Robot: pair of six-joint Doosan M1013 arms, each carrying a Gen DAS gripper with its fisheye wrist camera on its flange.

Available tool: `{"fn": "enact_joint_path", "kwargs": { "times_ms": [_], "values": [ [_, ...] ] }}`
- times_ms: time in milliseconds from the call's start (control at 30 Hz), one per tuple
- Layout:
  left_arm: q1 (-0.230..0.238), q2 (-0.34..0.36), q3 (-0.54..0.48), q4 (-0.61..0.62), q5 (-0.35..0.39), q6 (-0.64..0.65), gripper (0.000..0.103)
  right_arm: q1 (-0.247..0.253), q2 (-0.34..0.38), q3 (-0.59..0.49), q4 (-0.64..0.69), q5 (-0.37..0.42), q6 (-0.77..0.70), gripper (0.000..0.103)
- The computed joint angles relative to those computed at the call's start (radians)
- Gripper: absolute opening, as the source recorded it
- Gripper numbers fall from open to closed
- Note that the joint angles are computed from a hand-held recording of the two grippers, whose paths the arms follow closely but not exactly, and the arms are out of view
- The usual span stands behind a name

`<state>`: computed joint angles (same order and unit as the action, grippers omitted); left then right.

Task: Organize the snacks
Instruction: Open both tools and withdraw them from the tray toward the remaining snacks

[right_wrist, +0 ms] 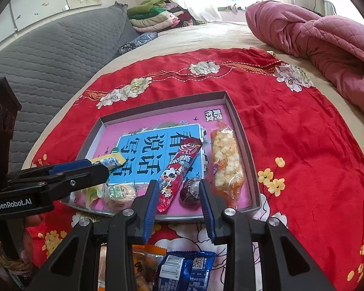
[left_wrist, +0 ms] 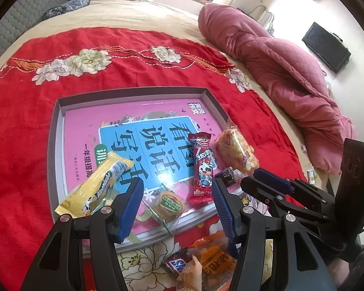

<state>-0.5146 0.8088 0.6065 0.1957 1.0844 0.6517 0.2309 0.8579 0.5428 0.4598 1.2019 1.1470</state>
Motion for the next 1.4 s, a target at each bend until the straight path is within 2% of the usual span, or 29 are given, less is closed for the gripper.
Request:
{"fn": "enact_joint_path", "kwargs": {
  "times_ms": [167,300,833,1200,1400],
  "values": [
    [-0.005,-0.013,0.013,0.015,-0.002,-0.003,0.06,-0.004,-0.016,0.025,0.003,-0.008,-0.01,0.034],
    [-0.01,-0.021,0.019,0.027,0.009,0.001,0.06,-0.006,-0.03,0.05,0.002,-0.011,-0.018,0.041],
    [-0.032,-0.086,0.123,0.035,0.006,0.009,0.06,-0.009,-0.105,0.167,0.023,-0.009,-0.107,0.042],
    [-0.037,-0.136,0.225,-0.008,-0.042,-0.021,0.061,-0.003,-0.149,0.242,0.02,0.012,-0.179,0.042],
    [-0.036,-0.154,0.266,-0.055,-0.068,-0.026,0.061,0.002,-0.163,0.276,0.023,0.043,-0.208,0.05]
  ]
}}
